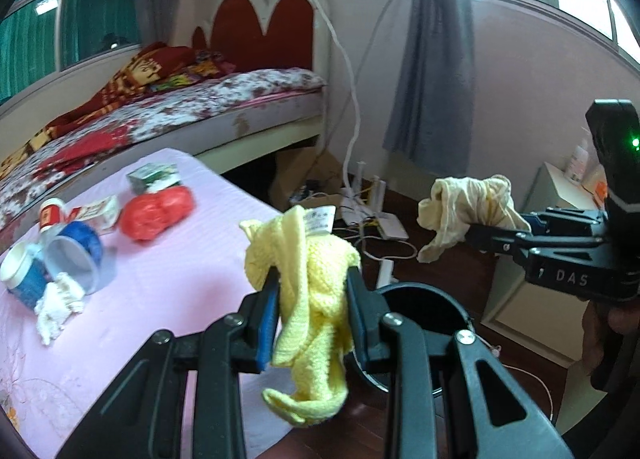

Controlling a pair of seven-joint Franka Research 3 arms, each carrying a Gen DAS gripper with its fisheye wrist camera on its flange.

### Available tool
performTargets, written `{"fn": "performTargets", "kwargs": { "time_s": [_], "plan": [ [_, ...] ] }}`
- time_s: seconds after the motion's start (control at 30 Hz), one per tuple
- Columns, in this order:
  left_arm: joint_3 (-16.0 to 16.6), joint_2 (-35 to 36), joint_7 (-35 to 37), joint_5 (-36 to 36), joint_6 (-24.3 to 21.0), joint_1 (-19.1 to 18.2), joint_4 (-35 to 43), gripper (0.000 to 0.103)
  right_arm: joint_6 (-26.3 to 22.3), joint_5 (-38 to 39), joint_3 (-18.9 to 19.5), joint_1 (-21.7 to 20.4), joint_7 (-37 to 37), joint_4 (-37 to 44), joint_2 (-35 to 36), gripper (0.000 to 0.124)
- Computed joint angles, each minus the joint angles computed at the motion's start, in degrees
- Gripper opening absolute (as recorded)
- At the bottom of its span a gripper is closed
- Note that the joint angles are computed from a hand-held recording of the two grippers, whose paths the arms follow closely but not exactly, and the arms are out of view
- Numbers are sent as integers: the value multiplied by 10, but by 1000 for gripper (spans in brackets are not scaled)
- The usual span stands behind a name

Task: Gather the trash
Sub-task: 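Carry both cloths over the black bin and open both tools to drop them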

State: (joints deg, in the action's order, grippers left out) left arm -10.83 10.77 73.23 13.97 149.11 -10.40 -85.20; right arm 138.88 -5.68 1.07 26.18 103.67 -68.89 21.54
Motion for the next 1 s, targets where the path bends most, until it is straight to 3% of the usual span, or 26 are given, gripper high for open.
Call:
{"fn": "performTargets", "kwargs": {
  "time_s": [0.5, 0.77, 1.0],
  "plan": [
    [-36, 57, 97, -71, -9, -19, 37, 32, 37, -10, -5, -38, 37, -143, -65, 37],
    [-57, 107, 155, -145, -58, -16, 62, 32, 12, 5, -4, -58, 30, -180, -55, 37],
    [-49, 162, 131, -153, -111, -30, 104, 32, -20, 20, -1, -62, -4, -179, -23, 37]
  ]
}}
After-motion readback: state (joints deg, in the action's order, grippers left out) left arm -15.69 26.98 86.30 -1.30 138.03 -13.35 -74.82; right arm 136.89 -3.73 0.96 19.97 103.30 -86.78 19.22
